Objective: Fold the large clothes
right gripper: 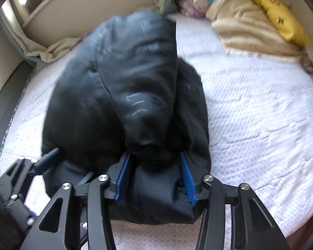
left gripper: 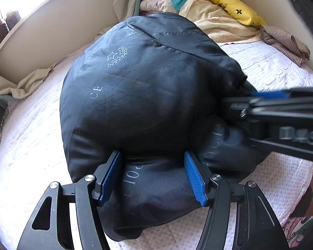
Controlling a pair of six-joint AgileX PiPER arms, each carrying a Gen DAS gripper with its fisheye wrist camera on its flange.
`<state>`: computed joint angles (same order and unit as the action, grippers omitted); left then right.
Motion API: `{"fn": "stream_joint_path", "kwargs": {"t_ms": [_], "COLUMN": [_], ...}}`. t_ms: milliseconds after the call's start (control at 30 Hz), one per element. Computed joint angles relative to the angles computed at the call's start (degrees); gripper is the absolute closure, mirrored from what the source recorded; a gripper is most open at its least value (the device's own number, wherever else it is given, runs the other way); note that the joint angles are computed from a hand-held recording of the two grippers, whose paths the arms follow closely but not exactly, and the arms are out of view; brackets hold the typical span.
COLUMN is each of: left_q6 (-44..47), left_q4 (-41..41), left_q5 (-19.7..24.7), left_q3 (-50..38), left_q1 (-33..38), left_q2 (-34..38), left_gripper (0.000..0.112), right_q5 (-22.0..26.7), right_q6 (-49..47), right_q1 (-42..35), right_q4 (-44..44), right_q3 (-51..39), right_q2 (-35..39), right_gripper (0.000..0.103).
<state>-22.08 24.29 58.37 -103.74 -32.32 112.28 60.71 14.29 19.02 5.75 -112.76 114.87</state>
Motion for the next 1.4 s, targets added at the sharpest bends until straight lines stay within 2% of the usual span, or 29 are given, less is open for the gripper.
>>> {"fn": "stream_joint_path", "kwargs": {"t_ms": [200,433,600,800,933,1267,1400], "left_q6": [-0.3,-0.3,0.7,2.2,3.5,6.7,8.6], "left_q4": [0.1,-0.2,-1.1,-2.4,-3.5,-6.6,-9.4], "left_q5": [-1.7,-3.0,-4.1,-5.1,-5.8,-6.6,-6.3], "left_q3": [2.5,4.3,5.3,6.3,6.9,7.2,6.8], "left_q1": [0.2,0.4,1.2,2.0,2.7,4.2,5.1], "left_q2": [-1.5,-2.7,-3.4,-4.2,-4.7,-5.5,-5.9], "left_gripper": [0.047,0.047,0.046,0.045,0.045,0.040,0.031], "right_q5": [-3.8,-5.3,-2.7,3.2,4.9,5.7,5.5], "right_q6": [3.4,3.0,2.5,-0.3,-0.8,-0.8,-0.7], "right_q1": [2.1,0.4,1.6,0.6,0.1,-1.4,-2.2], "right_q4": [-8.7,-7.8,-9.3,-5.3,-3.8,1.2,3.6], "right_q3": [2.5,2.3,-3.4,-14.1,-17.2,-18.7,-18.6], "right_q2": [-4.7,-5.4,-1.7,6.6,9.5,12.0,12.8], "right_gripper": [0.039,0.026,0.018,0.015,0.014,0.011,0.008]}}
